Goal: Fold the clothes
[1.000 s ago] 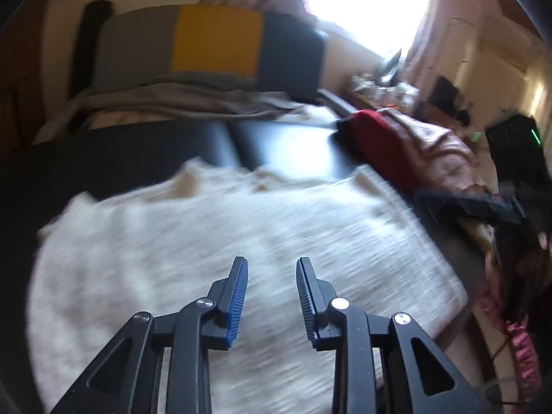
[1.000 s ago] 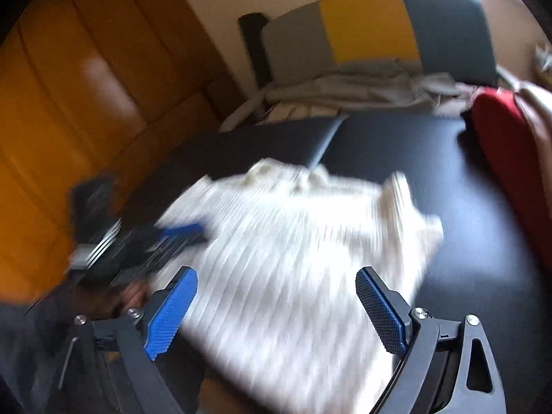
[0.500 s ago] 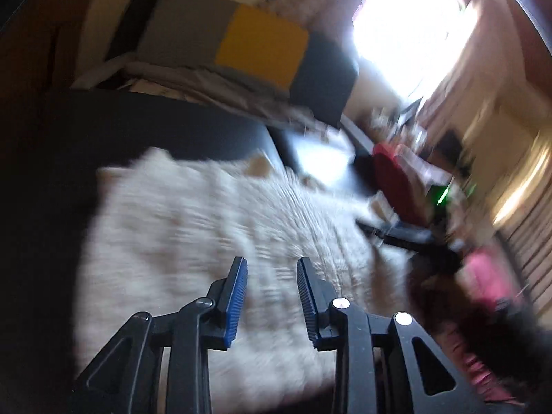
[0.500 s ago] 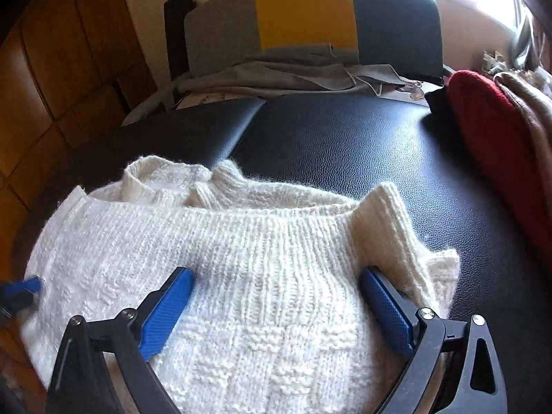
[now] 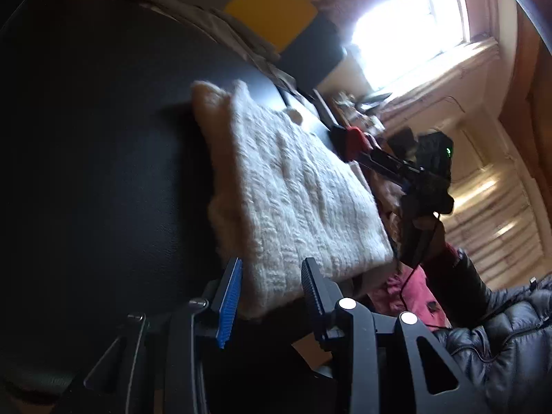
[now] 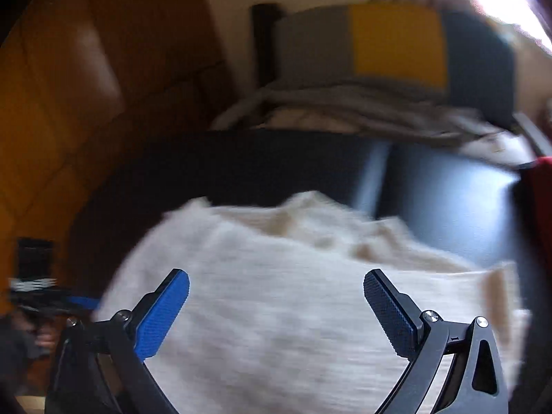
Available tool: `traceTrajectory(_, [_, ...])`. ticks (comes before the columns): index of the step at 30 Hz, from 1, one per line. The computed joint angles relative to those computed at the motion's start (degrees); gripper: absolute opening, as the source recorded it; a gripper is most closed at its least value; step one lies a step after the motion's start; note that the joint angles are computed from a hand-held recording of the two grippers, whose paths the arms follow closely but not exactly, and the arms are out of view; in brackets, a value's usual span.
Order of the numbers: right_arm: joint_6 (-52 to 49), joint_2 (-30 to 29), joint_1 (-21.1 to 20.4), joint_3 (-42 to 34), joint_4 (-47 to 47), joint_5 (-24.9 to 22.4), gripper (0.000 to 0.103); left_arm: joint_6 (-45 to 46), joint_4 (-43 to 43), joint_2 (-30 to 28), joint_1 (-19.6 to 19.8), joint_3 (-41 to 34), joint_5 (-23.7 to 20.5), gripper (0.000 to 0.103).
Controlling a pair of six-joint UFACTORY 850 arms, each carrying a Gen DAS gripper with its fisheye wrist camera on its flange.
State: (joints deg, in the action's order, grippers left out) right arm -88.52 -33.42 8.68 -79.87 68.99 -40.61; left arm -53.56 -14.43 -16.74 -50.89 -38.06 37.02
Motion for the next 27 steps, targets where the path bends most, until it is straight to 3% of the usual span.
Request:
traceTrajectory(2, [2.19, -0.91, 1.0, -1.02, -2.78, -1.25, 0.102, -3.67, 5.94, -1.28, 1.33, 0.16, 2.88, 0.038])
traceTrajectory(8, [7.12, -3.45, 3.75, -2.24, -10.73, 3.1, 0.103, -8.33, 14.16, -2.11, 3.34, 1.03, 9.95, 0.039])
traceTrajectory(10, [6.57, -4.68, 3.87, -2.08, -9.57, 5.23, 0.103, -8.23, 17.84, -1.88, 3.62, 0.0, 8.13, 0.032])
traceTrajectory(13, [-6.28, -4.03, 3.37, 1.4, 1.58, 7.73, 0.103, -7.23, 19.02, -3.15, 2.5, -3.21, -4.61, 0.005])
traceTrajectory(14, [-9.75, -3.72, 3.19, 2.46, 4.75, 7.95, 0.103, -6.97, 18.33, -3.01, 1.97, -3.07, -5.61, 0.005])
traceTrajectory(16, [-13.2, -3.41, 2.93, 3.64, 8.48, 7.84, 0.103, -7.69, 16.22, -2.53, 1.0, -1.44, -3.65, 0.005])
traceTrajectory(22, [-15.08, -3.5, 2.72, 4.14, 10.01, 7.5, 0.103, 2.27, 2.8, -0.16, -2.21, -2.26, -10.07, 0.007])
traceTrajectory(23, [-15.51, -3.47, 2.71, 4.28, 10.37, 7.57, 0.103, 3.63, 0.08, 0.39, -2.51, -1.79, -9.4, 0.01])
traceTrajectory(24, [-15.93, -3.41, 2.73, 4.45, 10.71, 7.71, 0.103, 6.36, -4.07, 1.52, -2.89, -1.22, -8.94, 0.021])
traceTrajectory(25, [-16.34, -3.37, 2.63, 4.61, 11.0, 7.74, 0.103, 9.24, -8.33, 2.66, -3.29, -0.7, -8.37, 0.026])
traceTrajectory(27, [-16.61, -3.62, 2.84, 4.39, 11.75, 7.54, 0.103, 18.11, -19.69, 4.69, -3.64, -0.1, -7.63, 0.029])
